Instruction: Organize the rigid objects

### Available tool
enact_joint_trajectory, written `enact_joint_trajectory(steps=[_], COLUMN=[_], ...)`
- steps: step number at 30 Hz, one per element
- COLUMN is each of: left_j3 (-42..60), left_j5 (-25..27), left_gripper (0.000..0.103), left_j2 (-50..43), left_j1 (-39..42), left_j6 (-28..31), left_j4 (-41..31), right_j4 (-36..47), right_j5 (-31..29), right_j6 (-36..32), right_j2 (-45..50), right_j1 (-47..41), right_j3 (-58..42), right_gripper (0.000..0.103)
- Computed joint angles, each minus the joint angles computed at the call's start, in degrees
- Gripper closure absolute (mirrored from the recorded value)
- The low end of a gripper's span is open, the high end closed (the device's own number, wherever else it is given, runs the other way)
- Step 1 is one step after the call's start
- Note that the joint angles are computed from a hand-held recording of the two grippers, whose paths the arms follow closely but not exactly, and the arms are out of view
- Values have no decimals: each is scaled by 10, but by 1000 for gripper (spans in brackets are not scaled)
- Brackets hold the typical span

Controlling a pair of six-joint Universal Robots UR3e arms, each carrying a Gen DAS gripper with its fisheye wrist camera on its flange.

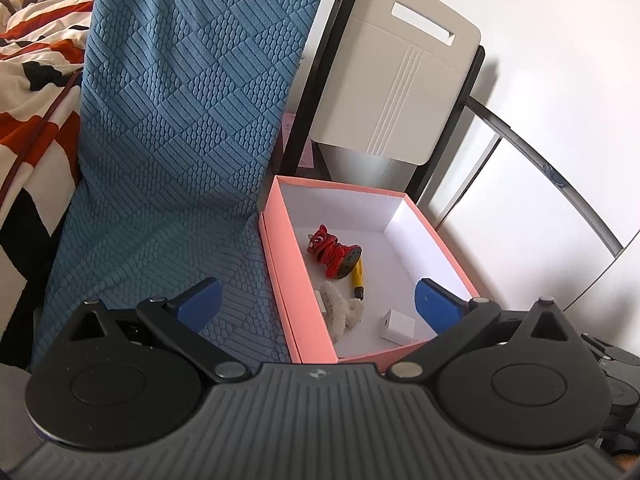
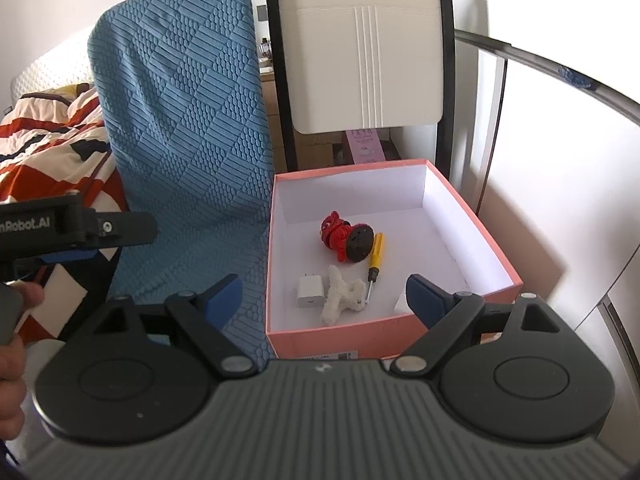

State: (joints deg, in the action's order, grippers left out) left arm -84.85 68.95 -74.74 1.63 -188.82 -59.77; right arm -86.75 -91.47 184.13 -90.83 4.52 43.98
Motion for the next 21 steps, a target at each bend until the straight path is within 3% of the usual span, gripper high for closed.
enact_joint_trajectory(steps=[21], left_j3=[-2], left_j5=[21], left_gripper=[0], left_j2=[1], left_j1=[-12], left_j6=[6], left_j4=[9], right_j4=[5], right_j5=[-4], right_j6=[14], right_j2=[-2], right_j1=[3], right_j3=[1], right_gripper=[13])
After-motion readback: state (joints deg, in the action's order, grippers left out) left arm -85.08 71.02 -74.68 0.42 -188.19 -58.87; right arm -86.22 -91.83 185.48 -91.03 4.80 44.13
